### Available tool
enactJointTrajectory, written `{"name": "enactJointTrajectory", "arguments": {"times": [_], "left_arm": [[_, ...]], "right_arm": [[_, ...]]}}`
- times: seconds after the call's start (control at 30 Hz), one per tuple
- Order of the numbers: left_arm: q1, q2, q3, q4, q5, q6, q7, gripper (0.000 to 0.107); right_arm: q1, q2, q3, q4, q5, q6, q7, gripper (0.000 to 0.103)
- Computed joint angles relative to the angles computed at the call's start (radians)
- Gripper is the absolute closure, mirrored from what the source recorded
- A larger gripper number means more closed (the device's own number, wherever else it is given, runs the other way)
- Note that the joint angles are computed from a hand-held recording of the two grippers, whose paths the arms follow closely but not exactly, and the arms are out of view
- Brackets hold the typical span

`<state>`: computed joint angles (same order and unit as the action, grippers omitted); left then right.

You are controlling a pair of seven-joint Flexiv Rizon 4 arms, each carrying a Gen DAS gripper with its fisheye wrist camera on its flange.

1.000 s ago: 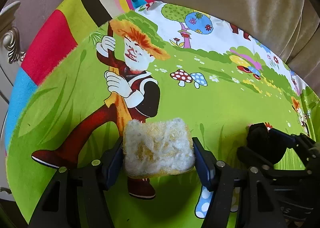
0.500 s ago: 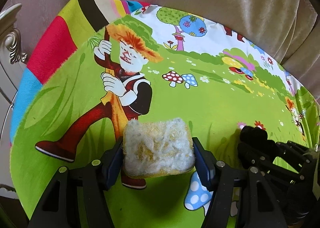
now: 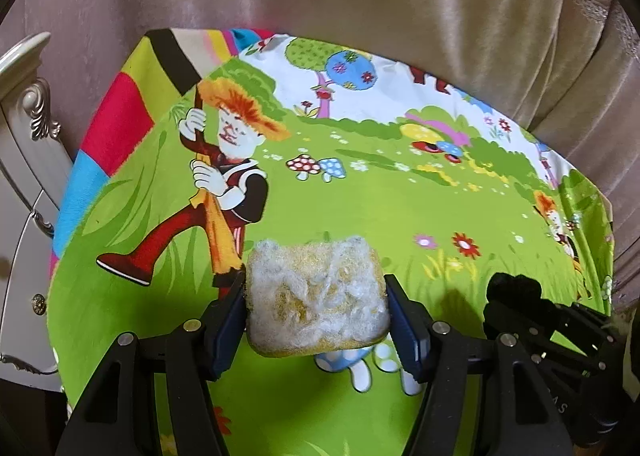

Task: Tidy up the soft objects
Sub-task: 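Carry the yellow sponge and black scrunchie over the box and open both tools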

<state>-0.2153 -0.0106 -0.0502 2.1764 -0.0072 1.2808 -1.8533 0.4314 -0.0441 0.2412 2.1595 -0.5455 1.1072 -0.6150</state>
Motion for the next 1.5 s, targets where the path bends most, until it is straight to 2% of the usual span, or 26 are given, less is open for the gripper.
{"name": "enactJointTrajectory", "arguments": {"times": [0.33,0.9,1.07,1.5], "left_arm": [[-0.056,0.072,-0.032,0.050,-0.083,0.001,0.061,0.042],[-0.173,0.138,-0.099,0.061,-0.116,-0.036,0.077,0.042],[-0.210,0.129,-0.123,0.036,-0.109,-0.049,0.079,0.042],[-0.315,0.044,-0.190,-0.078,-0.071,-0.089,0.098,0.042]], "right_arm": [[-0.034,0.175,0.047,0.101,-0.006,-0.063,0.063,0.070],[-0.073,0.483,0.112,0.242,0.138,-0.188,0.076,0.070],[-0.083,0.610,0.121,0.288,0.203,-0.253,0.066,0.070],[-0.155,0.973,0.125,0.368,0.339,-0.533,0.016,0.070]]}}
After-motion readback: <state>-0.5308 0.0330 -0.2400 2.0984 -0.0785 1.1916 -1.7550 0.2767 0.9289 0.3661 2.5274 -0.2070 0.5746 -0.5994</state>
